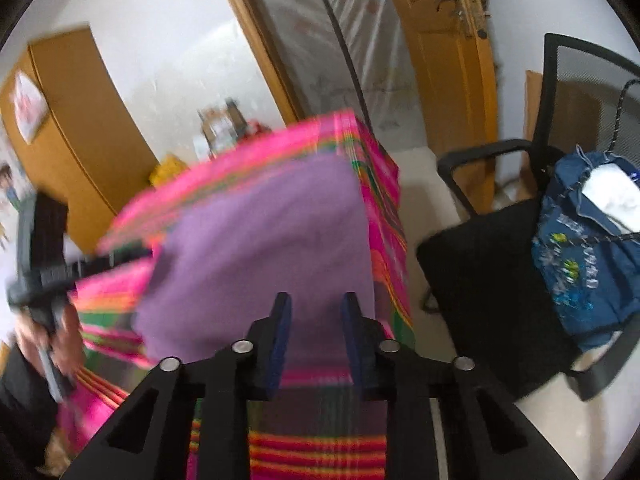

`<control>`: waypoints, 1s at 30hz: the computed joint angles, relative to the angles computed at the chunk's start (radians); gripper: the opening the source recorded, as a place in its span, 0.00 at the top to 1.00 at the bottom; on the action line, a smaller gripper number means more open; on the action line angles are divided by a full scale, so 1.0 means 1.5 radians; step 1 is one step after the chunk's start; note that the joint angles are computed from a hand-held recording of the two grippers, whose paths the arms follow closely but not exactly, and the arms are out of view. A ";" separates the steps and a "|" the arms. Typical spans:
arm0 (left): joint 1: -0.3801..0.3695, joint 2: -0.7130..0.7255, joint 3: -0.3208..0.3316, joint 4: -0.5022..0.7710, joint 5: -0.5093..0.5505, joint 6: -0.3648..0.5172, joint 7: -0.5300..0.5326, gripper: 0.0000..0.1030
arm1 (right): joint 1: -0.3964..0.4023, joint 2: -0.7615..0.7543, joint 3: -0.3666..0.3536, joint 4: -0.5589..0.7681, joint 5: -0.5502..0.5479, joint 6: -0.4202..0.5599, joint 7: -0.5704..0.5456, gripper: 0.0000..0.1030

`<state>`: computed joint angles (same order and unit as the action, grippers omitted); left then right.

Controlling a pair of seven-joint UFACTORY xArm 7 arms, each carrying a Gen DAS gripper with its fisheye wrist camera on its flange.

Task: Fold clothes
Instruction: 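Lay the folded bundle on the sheet and open both grippers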

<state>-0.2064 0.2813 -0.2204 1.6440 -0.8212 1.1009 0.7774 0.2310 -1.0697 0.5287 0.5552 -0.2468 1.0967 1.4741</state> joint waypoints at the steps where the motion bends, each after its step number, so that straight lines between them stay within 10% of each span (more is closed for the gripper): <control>1: -0.005 0.015 0.001 0.011 0.012 0.000 -0.013 0.84 | 0.004 0.008 0.001 -0.001 0.006 0.004 -0.002 0.76; 20: -0.024 -0.164 0.036 -0.221 -0.015 -0.027 0.144 0.90 | -0.012 0.146 0.031 0.073 -0.033 -0.007 0.030 0.77; 30: -0.031 -0.257 0.076 -0.292 -0.005 -0.021 0.137 0.90 | -0.017 0.246 0.096 0.205 -0.063 0.123 0.130 0.66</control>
